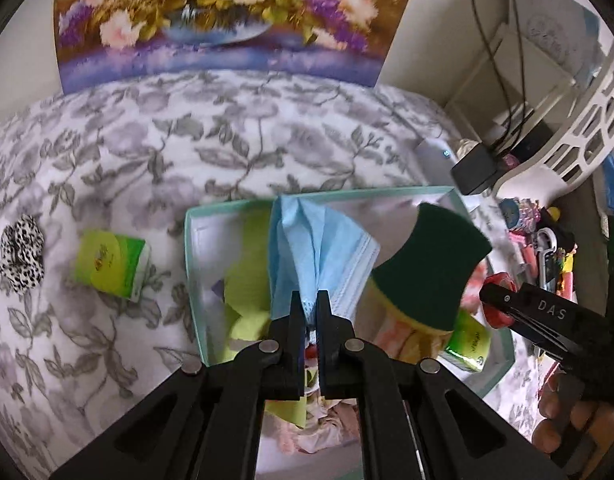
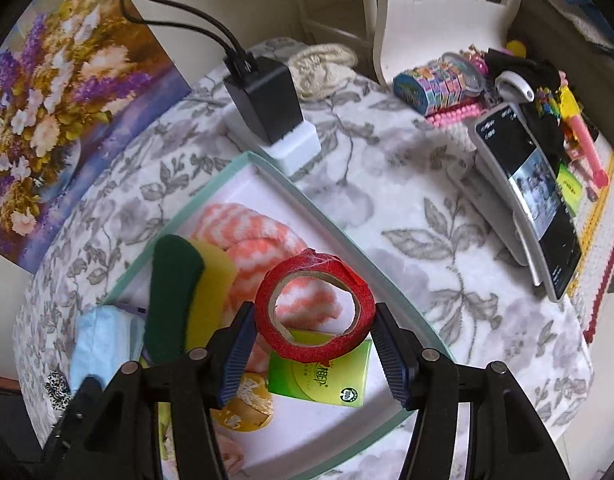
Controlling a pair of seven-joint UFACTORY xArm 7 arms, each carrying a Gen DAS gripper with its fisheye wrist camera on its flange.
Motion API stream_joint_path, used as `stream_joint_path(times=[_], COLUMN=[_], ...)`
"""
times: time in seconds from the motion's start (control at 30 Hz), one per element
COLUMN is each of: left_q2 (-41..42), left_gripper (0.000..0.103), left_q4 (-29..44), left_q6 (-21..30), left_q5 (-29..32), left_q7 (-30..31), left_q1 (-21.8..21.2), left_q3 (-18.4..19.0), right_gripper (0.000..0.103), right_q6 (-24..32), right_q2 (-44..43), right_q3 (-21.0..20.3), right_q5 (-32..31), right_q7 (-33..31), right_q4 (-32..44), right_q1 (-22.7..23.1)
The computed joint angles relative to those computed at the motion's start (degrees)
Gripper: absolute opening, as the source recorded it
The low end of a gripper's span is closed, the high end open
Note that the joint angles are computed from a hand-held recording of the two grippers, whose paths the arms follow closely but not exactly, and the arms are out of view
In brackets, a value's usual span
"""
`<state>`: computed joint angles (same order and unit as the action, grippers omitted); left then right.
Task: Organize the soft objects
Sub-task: 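Carry the tape in the right gripper while the left gripper carries the mask to the tray, then open the right gripper over the tray while the left gripper releases the mask inside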
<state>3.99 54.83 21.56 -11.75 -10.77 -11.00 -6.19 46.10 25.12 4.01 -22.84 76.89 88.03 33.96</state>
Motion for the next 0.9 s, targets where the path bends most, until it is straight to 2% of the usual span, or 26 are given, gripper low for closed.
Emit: stream_joint_path(times=[0.1,0.27,0.4,0.57,0.6,0.63,0.7,0.8,0.87,0.9], left_q2=[1.5,2.9,2.8,2.5,2.4,2.2,1.7,1.0,0.4,0.1], left_gripper=[0.004,0.005,0.005,0.006,0.01,0.02,0.034,0.037,0.043,0.05], left_q4=[1.2,1.3,1.7,2.8,3.0,3.3,3.5,4.4,4.9,5.0], left_q6=[1.8,3.6,4.6,7.4,8.2,9.1,10.3,12.5,14.4,14.9], left_q5=[2.6,1.8,3.7,0.5,0.4,0.5,0.8,2.3,4.5,5.3], left_q7=[-2.0,-1.7,-2.8,-0.9,-0.8,-0.9,-1.7,-3.3,-5.4,-6.4], left_q1=[-0.1,0.4,0.1,0.6,0.6,0.6,0.5,0.4,0.3,0.3], left_q3=[0.5,0.2,0.4,-0.1,-0.1,0.0,0.2,0.5,0.9,1.1], right_gripper=[0.061,0.061,0.061,0.061,0.062,0.063,0.065,0.068,0.07,0.073], right_q6=[-0.3,0.2,0.6,1.2,0.8,0.6,-0.4,-1.3,-0.7,-0.3], right_q2=[0.7,1.7,2.1,2.2,2.1,2.4,2.0,1.1,0.9,0.9], right_q3=[0.3,0.4,0.3,0.4,0.5,0.5,0.8,0.7,0.7,0.8], right_q5=[1.5,3.2,3.8,4.5,4.8,5.1,6.0,6.1,5.6,5.6], right_q7=[-0.9,-2.1,-2.9,-3.7,-3.8,-4.2,-4.7,-5.0,-5.6,-6.1], right_q4=[-0.2,0.1,0.5,1.1,0.9,1.3,0.8,0.2,0.6,1.0], right_q1=[-0.7,-1.1,-1.0,-1.1,-1.2,-1.3,-1.7,-1.6,-1.4,-1.3])
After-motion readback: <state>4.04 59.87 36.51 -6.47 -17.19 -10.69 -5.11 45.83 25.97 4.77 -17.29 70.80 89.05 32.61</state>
